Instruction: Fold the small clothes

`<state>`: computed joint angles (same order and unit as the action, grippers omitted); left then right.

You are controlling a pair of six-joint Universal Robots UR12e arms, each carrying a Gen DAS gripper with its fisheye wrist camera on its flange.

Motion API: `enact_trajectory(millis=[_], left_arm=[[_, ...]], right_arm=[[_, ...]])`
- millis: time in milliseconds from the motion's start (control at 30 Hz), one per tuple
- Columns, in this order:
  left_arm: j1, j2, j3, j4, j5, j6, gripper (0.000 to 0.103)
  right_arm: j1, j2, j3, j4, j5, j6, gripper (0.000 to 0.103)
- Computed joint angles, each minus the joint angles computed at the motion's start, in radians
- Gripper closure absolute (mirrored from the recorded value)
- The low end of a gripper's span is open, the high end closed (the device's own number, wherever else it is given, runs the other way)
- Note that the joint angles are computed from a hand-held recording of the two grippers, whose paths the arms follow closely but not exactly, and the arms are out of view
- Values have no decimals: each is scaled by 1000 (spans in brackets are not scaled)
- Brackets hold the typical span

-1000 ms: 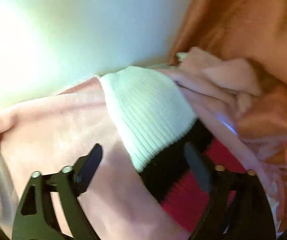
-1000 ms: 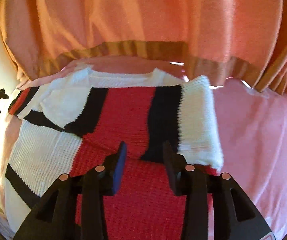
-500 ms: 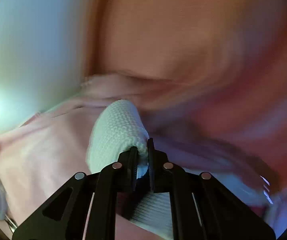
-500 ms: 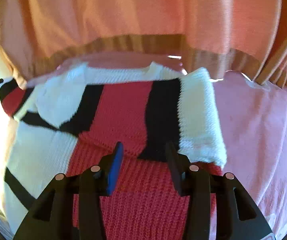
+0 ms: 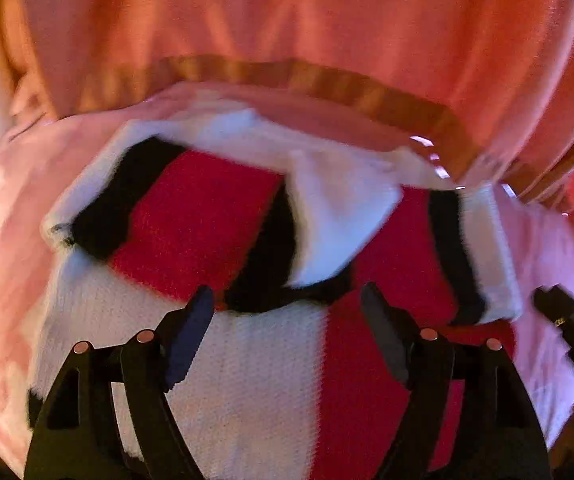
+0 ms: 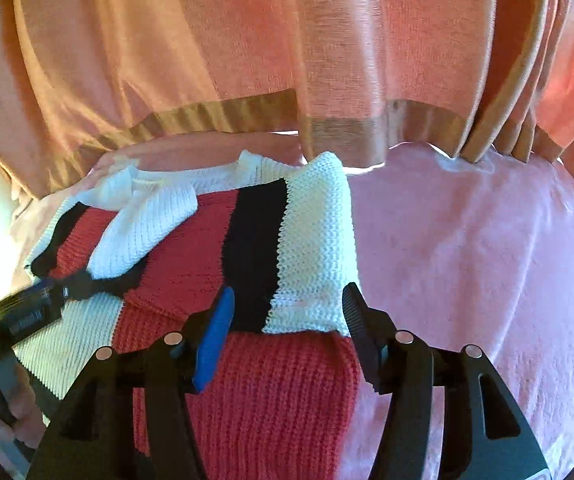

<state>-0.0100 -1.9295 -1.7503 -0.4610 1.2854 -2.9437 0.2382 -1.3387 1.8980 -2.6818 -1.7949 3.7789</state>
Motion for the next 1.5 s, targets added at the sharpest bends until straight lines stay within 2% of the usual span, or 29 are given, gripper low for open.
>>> enact_trajectory(millis=[133, 200, 300, 367, 467, 600, 667, 767, 833, 900, 933, 967, 1000, 1033, 1100, 1133, 1200, 1233, 1300, 1367, 1433, 1467, 1500], left_arm=[[51, 19, -43, 109, 22, -37, 19], [62, 27, -51, 149, 54, -58, 14], [78, 24, -44, 167, 73, -58, 14], [83, 24, -44, 163, 82, -39, 14], [95, 20, -34, 146, 94, -12, 14], [115, 17, -20, 117, 99, 0, 13], [125, 15, -13, 99, 99, -5, 13], [136, 14, -4, 80, 87, -19, 13], [143, 17, -3, 81, 75, -34, 13], [142, 20, -5, 82, 73, -37, 13], [141, 20, -4, 70, 66, -36, 12], [142, 19, 1, 43, 43, -36, 11], [143, 17, 8, 11, 19, -37, 11], [144, 13, 17, -24, -7, -44, 11], [152, 0, 42, -124, -83, -76, 11], [157, -8, 54, -164, -115, -96, 11], [171, -27, 80, -239, -188, -155, 11], [179, -35, 89, -262, -220, -188, 11], [195, -55, 111, -292, -281, -262, 11], [201, -69, 126, -294, -283, -316, 11], [201, -83, 143, -283, -254, -363, 12], [202, -91, 151, -282, -249, -379, 12], [202, -101, 164, -296, -244, -389, 17]], right_arm=[[-13, 19, -9, -52, 120, -18, 41], [-9, 47, -45, -55, 149, -28, 41], [14, 107, -133, -33, 126, -48, 41], [30, 154, -203, 6, 118, -65, 37], [58, 250, -338, 108, 95, -106, 34], [80, 329, -442, 240, 30, -138, 37], [70, 326, -428, 231, 56, -116, 89], [42, 251, -316, 78, 116, -42, 89], [26, 172, -212, -17, 132, -2, 89], [12, 110, -126, -38, 141, 16, 86], [9, 97, -108, -5, 137, 3, 76], [4, 91, -94, 17, 144, -11, 65], [-6, 82, -67, 21, 167, -12, 64], [-20, 75, -41, 10, 193, 27, 64], [-53, 69, -6, -53, 286, 116, 64], [-66, 70, 5, -95, 319, 148, 61], [-78, 74, 12, -152, 330, 181, 49], [-79, 77, 6, -147, 322, 185, 44], [-80, 86, -10, -121, 311, 188, 41], [-81, 97, -16, -106, 310, 191, 41], [-71, 113, -29, -100, 281, 170, 40], [-63, 121, -40, -94, 260, 148, 51], [-60, 128, -48, -92, 257, 121, 65]])
